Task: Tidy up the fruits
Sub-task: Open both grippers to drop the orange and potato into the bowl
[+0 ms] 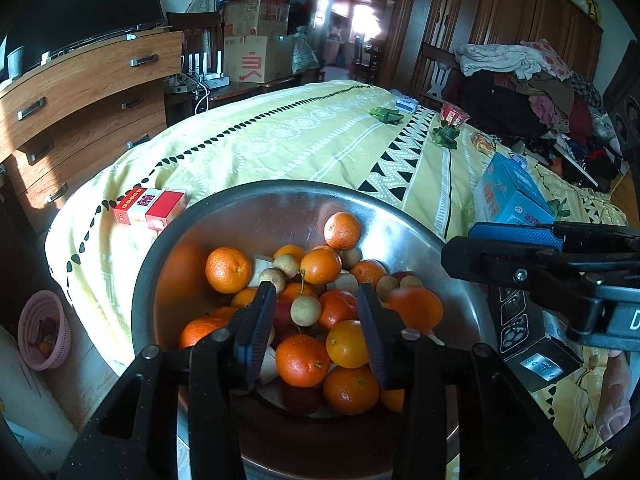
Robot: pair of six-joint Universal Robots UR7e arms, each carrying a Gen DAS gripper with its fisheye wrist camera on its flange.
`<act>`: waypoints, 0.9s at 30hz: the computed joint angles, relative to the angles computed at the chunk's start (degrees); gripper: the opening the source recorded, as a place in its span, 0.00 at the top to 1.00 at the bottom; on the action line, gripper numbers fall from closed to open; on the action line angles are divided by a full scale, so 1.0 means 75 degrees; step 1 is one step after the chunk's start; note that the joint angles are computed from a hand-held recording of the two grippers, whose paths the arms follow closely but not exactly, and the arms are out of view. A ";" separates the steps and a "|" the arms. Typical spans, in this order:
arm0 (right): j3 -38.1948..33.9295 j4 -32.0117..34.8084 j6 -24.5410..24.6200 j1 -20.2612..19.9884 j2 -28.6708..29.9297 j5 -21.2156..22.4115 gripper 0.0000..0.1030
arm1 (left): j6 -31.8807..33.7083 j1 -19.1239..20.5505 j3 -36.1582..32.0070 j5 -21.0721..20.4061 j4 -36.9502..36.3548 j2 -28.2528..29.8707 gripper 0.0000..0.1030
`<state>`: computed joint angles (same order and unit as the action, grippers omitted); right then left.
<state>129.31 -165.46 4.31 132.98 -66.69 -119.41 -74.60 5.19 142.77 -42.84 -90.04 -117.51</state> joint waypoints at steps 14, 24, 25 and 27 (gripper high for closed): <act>0.0303 -0.0367 0.0204 0.0104 -0.0258 -0.0101 0.28 | -0.0994 0.0093 -0.0258 -0.0033 0.0949 0.0376 0.14; 0.0693 -0.0642 0.0161 0.0348 -0.0703 -0.0353 0.12 | -0.1402 -0.0004 -0.0462 -0.0020 0.1392 0.0891 0.07; 0.0753 -0.0653 0.0169 0.0355 -0.0775 -0.0384 0.12 | -0.1437 -0.0008 -0.0489 -0.0008 0.1420 0.0951 0.07; 0.0863 -0.0663 0.0192 0.0347 -0.0926 -0.0412 0.11 | -0.1597 -0.0065 -0.0566 0.0018 0.1569 0.1123 0.04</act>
